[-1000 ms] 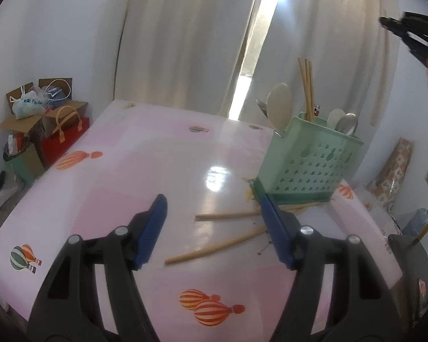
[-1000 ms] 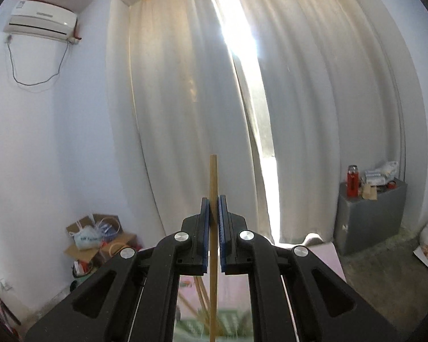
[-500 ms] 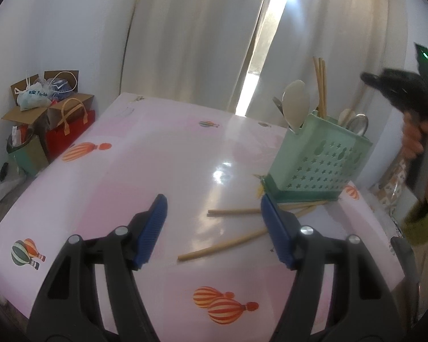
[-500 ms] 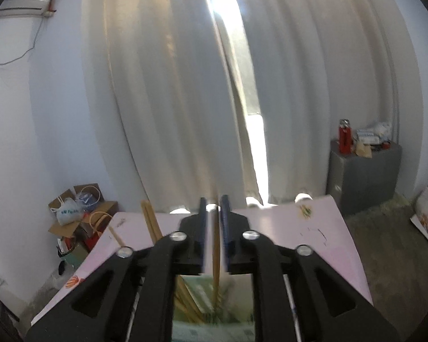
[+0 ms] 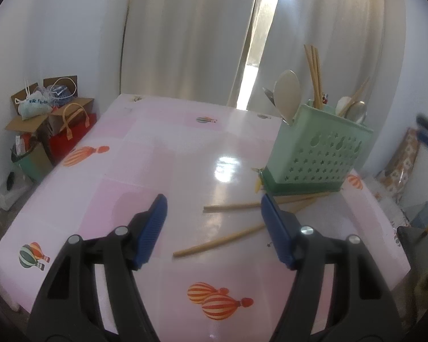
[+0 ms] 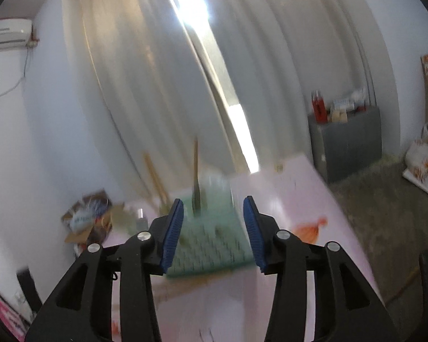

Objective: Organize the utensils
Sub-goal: 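Move both open tools back down toward the remaining chopsticks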

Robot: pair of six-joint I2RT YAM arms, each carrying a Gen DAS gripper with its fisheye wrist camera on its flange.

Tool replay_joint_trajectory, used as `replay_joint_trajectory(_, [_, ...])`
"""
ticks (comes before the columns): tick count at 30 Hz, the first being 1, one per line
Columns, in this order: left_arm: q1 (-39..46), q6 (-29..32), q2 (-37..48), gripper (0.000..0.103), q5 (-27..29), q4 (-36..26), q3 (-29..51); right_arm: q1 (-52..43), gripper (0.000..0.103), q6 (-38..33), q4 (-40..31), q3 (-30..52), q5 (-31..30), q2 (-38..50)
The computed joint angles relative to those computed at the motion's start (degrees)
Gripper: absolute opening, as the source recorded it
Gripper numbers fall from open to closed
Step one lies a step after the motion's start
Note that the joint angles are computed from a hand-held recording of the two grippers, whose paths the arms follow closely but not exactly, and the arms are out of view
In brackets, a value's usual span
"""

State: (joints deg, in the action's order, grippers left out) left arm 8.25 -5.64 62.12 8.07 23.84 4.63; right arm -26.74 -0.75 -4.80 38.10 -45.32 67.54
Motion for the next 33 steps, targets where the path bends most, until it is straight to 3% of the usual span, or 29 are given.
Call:
replay_joint_trajectory(4, [-3.4, -1.1, -0.5, 0.065, -3.5, -1.7, 0.4, 0.1, 0.045, -9.8, -9.3, -2.0, 1.5, 3.2])
replay_joint_trajectory(9, [-7.4, -1.7, -0.7, 0.066, -7.5, -3.5, 1.0, 1.7, 0.045, -15.1, -14.3, -2.8, 4.5, 7.8])
replay_joint_trajectory(13, [-9.8, -2.3, 0.3, 0.066, -10.0, -4.0, 1.8, 3.9, 0.045, -16.3, -15.0, -2.9, 7.4, 9.2])
replay_joint_trajectory(33, [-13.4, -3.5, 5.7, 0.066, -13.9, -3.2, 3.6, 5.8, 0.045, -17.7, -17.4, -2.2, 8.2, 13.0])
